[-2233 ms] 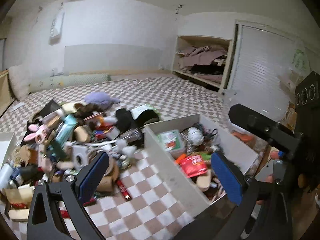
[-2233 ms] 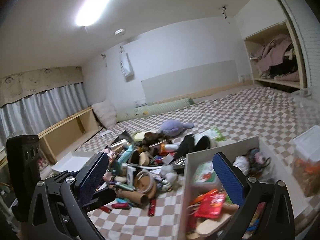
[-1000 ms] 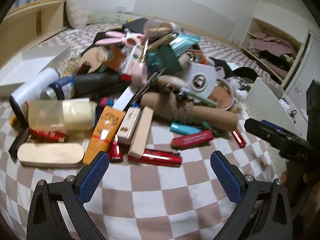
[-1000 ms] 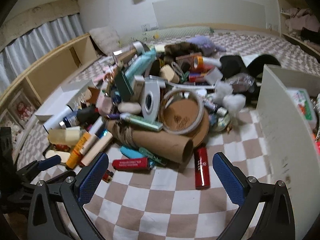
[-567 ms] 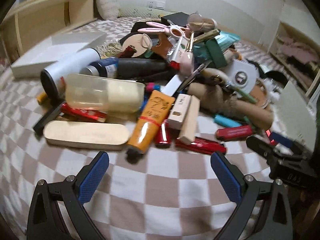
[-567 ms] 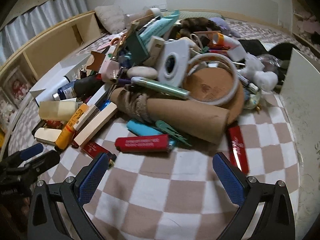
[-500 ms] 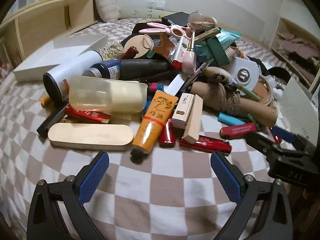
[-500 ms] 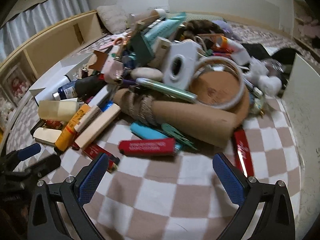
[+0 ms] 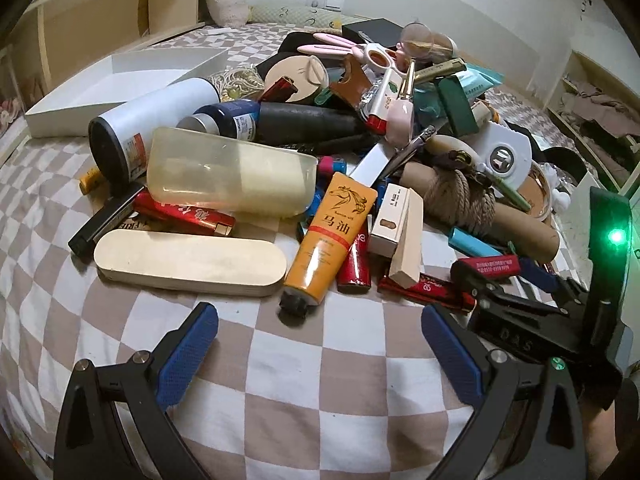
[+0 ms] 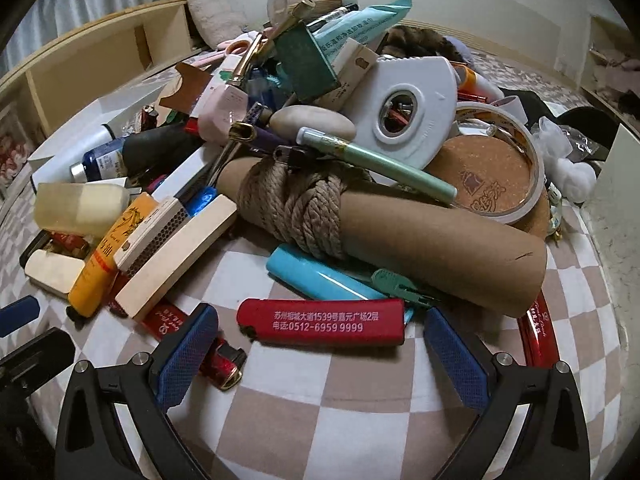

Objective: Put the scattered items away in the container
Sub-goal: 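Lower the right gripper onto the red printed lighter and close it, then grasp the red lighter with the left gripper while the right gripper holds its lighter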

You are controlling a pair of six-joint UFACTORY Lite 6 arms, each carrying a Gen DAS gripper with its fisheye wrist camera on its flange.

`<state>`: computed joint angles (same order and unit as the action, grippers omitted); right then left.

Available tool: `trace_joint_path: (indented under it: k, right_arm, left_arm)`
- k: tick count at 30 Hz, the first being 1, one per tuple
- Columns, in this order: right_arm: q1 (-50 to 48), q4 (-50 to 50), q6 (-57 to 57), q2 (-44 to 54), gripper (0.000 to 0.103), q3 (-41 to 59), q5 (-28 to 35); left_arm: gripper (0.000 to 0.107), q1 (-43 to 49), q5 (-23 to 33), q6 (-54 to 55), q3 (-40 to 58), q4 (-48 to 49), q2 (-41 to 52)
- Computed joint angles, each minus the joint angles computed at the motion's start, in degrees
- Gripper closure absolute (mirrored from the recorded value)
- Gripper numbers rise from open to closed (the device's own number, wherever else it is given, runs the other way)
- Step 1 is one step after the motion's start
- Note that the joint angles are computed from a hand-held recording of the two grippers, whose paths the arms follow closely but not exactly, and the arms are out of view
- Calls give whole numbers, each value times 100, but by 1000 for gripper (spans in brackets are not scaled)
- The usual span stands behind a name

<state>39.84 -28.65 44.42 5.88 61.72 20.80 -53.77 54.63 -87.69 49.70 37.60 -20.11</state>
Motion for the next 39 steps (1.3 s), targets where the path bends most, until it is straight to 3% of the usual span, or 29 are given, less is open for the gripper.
trace_joint_path:
  k: [1,4,10,17,23,25,29,39]
  right_arm:
    - [-67,217,-192,18,17,-4,-22]
    - [-158,383,-352,-66,22,-89,-110]
    - [-340,904,-873,-550,23,-499,-189]
    - [-992,3130,-2869,-1481,23,-1068,86]
    - [-1756,4149,-3897,-2258,23,-1546,370]
    - [-1994,4622,-4299,-2373,23,-1651,418]
    - [-2443,5874,-5345,-2372,23,-1802,549]
    - [-2825,7163,-6347,-2417,23,-1919,777]
  left_arm:
    - [5,-18,-3,0,17,9,20]
    - [5,-71,-16,-1,68,41,81]
    - [5,-247,-307,-48,96,264,137]
    - [5,-454,-744,191,363,428,599]
    - [6,-206,-1268,391,404,129,891]
    - [12,-99,-1490,485,410,20,989]
    - [14,126,-1796,706,459,-181,1237]
    - [14,703,-2873,940,-64,-687,820]
